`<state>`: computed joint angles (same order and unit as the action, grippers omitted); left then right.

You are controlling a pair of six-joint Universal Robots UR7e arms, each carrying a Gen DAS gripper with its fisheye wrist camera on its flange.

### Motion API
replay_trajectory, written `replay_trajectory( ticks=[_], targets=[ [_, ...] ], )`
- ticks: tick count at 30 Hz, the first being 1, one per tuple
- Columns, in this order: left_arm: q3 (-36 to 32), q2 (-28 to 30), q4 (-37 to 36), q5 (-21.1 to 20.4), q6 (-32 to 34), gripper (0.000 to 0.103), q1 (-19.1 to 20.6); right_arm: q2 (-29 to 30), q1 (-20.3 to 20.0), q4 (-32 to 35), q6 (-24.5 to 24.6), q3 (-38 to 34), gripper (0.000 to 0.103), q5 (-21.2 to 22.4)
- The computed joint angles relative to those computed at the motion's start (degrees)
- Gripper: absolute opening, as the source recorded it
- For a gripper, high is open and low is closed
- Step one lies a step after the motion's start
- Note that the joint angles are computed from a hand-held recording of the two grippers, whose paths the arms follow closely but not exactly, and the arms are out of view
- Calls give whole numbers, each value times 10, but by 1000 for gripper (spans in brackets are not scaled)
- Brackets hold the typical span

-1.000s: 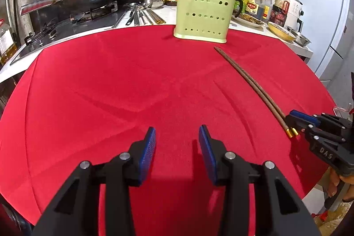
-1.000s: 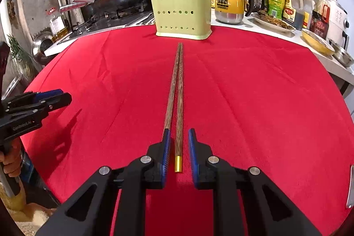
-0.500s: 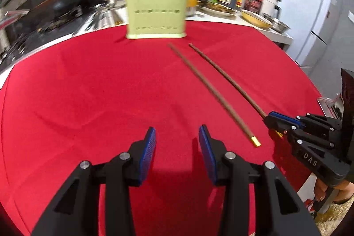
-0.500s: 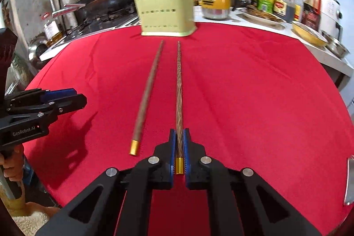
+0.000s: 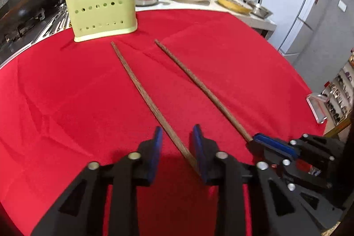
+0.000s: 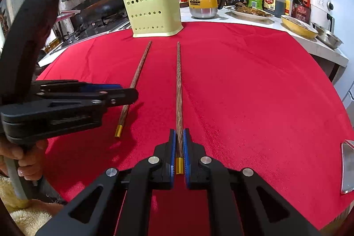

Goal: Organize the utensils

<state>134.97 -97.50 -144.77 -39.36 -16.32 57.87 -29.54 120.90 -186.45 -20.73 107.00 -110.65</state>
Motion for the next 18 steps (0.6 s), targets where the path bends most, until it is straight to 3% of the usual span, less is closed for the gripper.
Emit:
replay_trajectory(
  ticks=[3, 9, 18],
  targets=[
    [4, 1, 19, 30, 6, 13, -9, 2, 2, -5, -1, 0, 7, -4],
    [23, -59, 103, 75, -31, 8, -24, 11, 12, 0, -3, -5, 7, 1],
    [37, -208, 353, 135, -193, 7, -50, 38, 34, 11, -4, -31, 7, 17]
  ],
)
